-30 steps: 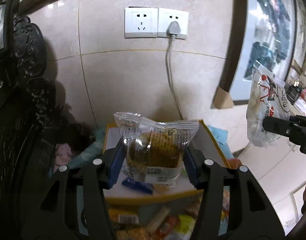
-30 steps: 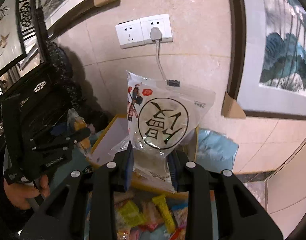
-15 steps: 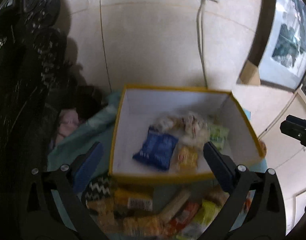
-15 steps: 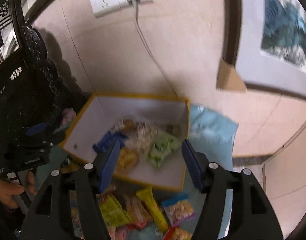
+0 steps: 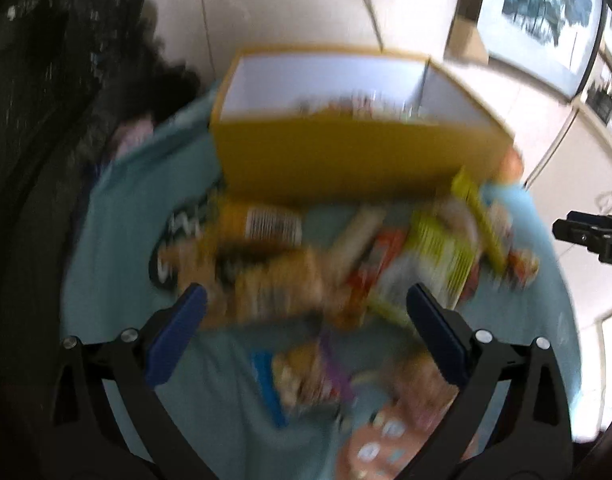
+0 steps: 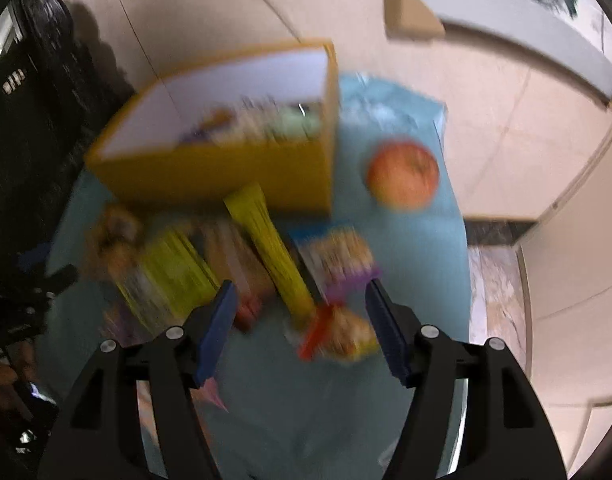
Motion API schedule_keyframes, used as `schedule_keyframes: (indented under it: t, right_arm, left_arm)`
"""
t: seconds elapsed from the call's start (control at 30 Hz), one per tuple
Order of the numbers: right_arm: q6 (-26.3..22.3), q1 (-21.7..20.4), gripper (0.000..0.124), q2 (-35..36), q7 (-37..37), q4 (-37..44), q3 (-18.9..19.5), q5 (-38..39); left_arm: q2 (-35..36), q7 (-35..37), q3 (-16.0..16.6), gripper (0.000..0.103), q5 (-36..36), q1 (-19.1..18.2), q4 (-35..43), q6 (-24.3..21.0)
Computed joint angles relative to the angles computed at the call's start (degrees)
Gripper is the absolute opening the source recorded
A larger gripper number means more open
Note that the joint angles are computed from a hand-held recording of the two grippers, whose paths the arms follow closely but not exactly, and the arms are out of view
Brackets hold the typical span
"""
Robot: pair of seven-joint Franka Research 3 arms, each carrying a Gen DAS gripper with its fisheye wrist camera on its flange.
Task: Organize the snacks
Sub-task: 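Move both open tools back over the remaining snacks, then grasp the purple cartoon candy bag with left tool while right grasps the red-yellow bag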
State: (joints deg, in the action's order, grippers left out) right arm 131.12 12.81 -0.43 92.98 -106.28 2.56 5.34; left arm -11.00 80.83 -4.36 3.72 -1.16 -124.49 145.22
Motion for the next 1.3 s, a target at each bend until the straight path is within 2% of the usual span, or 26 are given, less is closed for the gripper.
schedule_keyframes:
  t: [0.17,0.47,0.57,0.7,0.73,0.77,0.8,0.83,0.9,1.0,1.13,1.2,1.27,1.3]
  right_arm:
    - [0.4,-0.2,0.067,-1.1,0.6,-5.1,0.0,-1.9]
    - [1.2,0.1,0.067,1.1,-0.3,-5.3,0.0,-4.4]
    - [0.8,0.2,0.067,3.2,0.0,-4.0,-0.2,-5.1]
    - [1.8,0.4,0.066,4.1,0.5,-4.6,-0.4,-4.1]
    - [1.5,0.4,0.059,4.3,-0.2,-4.5,-0.4,-3.5]
    - [2.2,0.7,0.052,3.8,-0.2,-5.2,-0.4,-5.0]
    - [2.2,0.6,0.04,3.9,-0.9,-5.2,-0.3,-4.4]
    - [2.0,0.4,0.027,3.8,-2.1,-5.2,-0.4,-2.4]
    - [0.6,-0.1,0.013,3.7,-4.5,-4.9,-0.5,2.1]
    - [1.6,-0.1,0.013,1.5,-5.2,-7.1,-0.4,3.1]
    - [2.5,-0.2,0.013,-1.7,-7.3,-10.0,-0.3,8.1]
    - [1.3,-0.2,0.016,-3.3,-7.9,-10.8,-0.2,9.5]
    - [1.8,-0.4,0.038,-4.0,-5.6,-10.9,0.0,7.3]
    - [3.1,-0.4,0.056,-5.1,-3.1,-12.0,0.5,5.1]
  left_arm:
    - [-1.3,-0.1,0.3,0.101,-1.3,-0.1,-5.0,-0.8]
    - [0.7,-2.9,-0.7,0.101,1.6,0.2,-7.0,-0.2]
    - [2.6,-3.2,-1.1,0.101,3.3,0.1,-6.2,-2.1]
    - [1.7,-2.1,-0.3,0.098,0.7,0.1,-8.1,0.4]
    - [1.3,-1.9,-0.2,0.087,0.6,0.1,-8.6,0.9]
    - [0.6,-1.7,0.0,0.08,0.3,0.3,-9.2,1.9]
    - [0.2,-1.7,0.2,0.07,0.1,0.4,-9.5,2.1]
    - [-0.4,-0.4,1.0,0.063,-1.9,0.2,-9.9,2.3]
    - [-1.2,1.8,2.1,0.055,-4.9,-0.1,-10.2,1.9]
    - [-2.5,2.5,2.1,0.047,-5.7,0.2,-10.8,1.7]
    - [-4.4,2.4,1.9,0.046,-6.3,-0.2,-11.4,2.1]
    - [-5.0,2.3,1.7,0.046,-5.5,-0.2,-11.5,1.8]
    - [-5.5,1.2,1.2,0.046,-4.7,-0.3,-11.9,1.4]
    - [-5.5,0.7,1.3,0.046,-4.5,-0.2,-11.9,1.3]
